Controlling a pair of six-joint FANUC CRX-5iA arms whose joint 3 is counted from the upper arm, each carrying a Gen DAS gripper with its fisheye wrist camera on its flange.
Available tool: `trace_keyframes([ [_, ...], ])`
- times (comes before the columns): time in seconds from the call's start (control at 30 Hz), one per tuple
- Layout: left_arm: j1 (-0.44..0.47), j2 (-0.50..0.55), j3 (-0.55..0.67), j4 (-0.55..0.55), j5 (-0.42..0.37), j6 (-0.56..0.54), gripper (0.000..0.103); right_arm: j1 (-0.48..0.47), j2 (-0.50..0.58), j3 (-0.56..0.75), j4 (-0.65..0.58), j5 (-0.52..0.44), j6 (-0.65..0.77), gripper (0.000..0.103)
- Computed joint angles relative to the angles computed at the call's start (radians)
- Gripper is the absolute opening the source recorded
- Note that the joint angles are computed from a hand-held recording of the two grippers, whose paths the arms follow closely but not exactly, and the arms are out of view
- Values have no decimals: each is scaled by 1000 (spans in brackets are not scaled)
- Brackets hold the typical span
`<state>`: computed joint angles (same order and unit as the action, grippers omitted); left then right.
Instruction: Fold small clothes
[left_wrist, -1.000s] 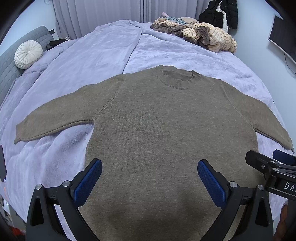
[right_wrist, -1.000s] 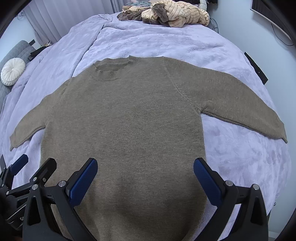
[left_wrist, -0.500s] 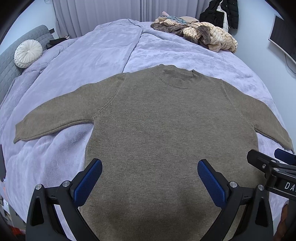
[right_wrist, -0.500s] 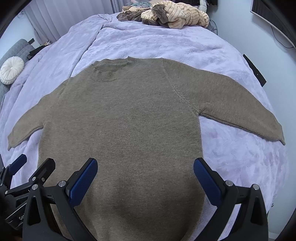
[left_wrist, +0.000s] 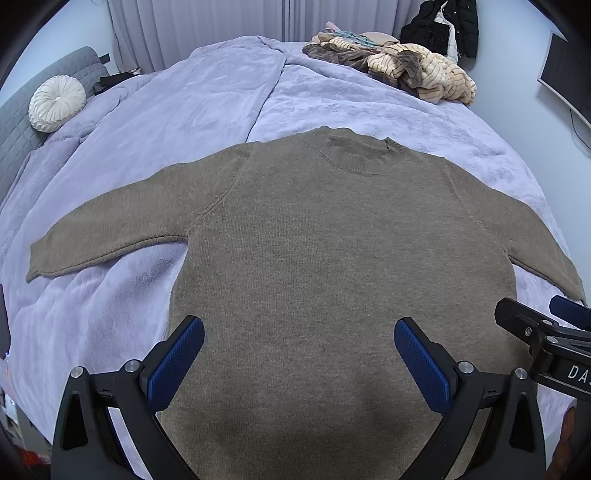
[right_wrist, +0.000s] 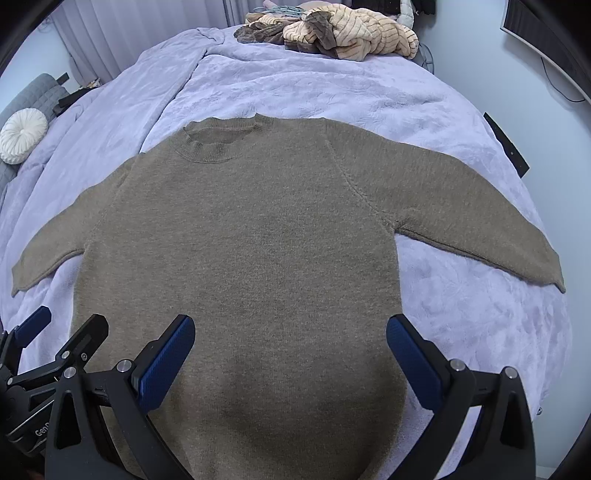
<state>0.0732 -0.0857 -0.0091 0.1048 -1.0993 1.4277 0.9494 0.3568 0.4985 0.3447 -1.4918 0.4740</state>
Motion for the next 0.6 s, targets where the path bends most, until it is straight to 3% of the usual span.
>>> trace_keyframes([
  [0.37,5,-12,-29,18,27,-7,103,1,1,1,0,0,0,103],
  [0.47,14,-27,-66,58,80,-25,103,1,3,3,-1,-2,0,103],
  [0.6,19,-32,-78,78,83,-29,103,2,5,6,-2,-4,0,103],
])
